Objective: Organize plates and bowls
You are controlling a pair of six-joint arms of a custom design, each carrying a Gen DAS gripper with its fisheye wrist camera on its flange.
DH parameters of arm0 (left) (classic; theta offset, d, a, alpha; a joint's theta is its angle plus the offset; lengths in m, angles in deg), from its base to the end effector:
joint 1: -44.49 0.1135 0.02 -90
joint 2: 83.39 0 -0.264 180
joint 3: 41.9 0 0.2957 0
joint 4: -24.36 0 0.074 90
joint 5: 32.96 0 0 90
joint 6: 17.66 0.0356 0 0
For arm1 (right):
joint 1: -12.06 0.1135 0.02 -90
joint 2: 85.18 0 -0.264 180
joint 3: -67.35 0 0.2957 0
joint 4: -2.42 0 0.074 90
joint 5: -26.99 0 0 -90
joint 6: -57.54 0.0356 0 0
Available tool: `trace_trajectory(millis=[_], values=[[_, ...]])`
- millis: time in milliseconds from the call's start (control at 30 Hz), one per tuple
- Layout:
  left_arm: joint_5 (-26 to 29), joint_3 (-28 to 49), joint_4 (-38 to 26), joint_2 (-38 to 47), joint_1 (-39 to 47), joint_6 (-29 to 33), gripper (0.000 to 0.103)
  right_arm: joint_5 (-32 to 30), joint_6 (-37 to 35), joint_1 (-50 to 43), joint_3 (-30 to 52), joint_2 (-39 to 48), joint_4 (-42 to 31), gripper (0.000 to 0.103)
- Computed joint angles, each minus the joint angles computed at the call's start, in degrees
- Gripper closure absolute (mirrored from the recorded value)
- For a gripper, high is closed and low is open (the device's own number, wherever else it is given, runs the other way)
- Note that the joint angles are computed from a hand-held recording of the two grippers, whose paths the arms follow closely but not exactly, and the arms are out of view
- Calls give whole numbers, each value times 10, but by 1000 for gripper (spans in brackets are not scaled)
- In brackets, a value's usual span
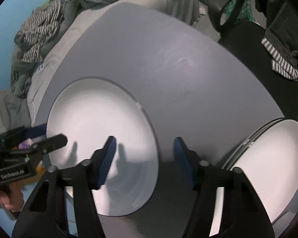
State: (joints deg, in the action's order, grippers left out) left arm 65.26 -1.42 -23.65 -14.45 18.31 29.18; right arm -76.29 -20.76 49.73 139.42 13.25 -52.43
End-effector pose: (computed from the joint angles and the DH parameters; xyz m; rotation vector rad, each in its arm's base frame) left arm 0.1868 -0.0975 0.1127 -0.4183 2.9760 -0.3804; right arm 0.2643 0.2144 0.1360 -0.7167 2.9857 0.4233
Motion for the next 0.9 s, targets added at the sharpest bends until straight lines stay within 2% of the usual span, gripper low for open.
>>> trace_trajectory(millis=[100,267,333,433,533,900], values=[[8,-1,1,1,4,5,65,4,-12,9,3,10,-6,61],[12,-9,1,-1,14,4,82,12,-2,15,-9,2,6,62],[18,-17,2,-7,24,7,87,15,2,16,-8,3,3,67],[25,-21,-3,-13,32,10,88,12,10,11,-2,7,-6,76],[30,-15,-13,-7,35,20,88,-17,18,-3,-5,8,-12,81],[36,-16,-26,-12,-8,25,87,-72,23,-32,-73,-42,-10,87]])
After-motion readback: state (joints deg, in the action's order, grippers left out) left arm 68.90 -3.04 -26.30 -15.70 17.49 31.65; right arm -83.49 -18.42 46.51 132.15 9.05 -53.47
